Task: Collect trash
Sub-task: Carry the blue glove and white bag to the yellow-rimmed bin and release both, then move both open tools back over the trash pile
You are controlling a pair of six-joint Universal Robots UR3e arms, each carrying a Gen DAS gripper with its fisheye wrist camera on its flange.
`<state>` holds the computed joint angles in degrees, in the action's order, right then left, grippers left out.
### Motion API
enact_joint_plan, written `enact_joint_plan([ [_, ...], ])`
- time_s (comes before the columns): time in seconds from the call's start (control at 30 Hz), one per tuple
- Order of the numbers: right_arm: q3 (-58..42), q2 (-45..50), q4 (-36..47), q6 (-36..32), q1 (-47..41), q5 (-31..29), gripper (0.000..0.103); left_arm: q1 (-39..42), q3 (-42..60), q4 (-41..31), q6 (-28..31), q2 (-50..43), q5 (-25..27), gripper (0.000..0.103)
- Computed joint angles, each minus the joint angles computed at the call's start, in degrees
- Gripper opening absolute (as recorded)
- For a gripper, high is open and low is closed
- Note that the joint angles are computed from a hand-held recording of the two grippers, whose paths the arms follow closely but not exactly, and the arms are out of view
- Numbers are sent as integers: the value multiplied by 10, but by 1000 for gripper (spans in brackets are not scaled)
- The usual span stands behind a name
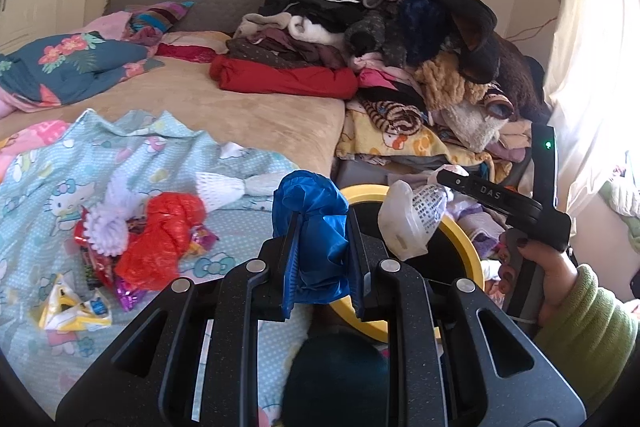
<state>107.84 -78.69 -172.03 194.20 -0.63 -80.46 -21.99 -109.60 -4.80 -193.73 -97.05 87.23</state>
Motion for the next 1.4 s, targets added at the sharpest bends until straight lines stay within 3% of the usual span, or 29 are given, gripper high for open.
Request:
enact_joint_plan([
  [0.37,14,1,-13,-6,-3,-42,63,-28,46,-4,1,-55,-9,15],
  [0.7,13,11,-21,-14,9,-83,63,-46,104,-10,6,-128,-48,15],
  [0.93,19,15,-29,-10,3,-77,69,-55,148,-22,8,-177,-63,15],
  [1.0,22,15,-33,-2,-2,-68,78,-53,150,-17,10,-185,-73,27],
  [1.03,21,16,-30,1,-3,-67,80,-52,149,-12,10,-188,-72,49],
  [1.07,21,16,-29,2,-4,-66,81,-51,144,-5,7,-189,-72,62],
  [1.13,21,16,-28,5,-5,-66,83,-45,132,3,-1,-187,-74,69],
  [1.17,21,16,-27,6,-6,-65,83,-44,124,7,-7,-183,-66,79],
  [1.27,20,16,-26,12,-4,-64,84,-38,105,18,-18,-171,-56,90],
  [1.4,14,18,-24,13,5,-61,84,-36,84,27,-21,-149,-24,92],
])
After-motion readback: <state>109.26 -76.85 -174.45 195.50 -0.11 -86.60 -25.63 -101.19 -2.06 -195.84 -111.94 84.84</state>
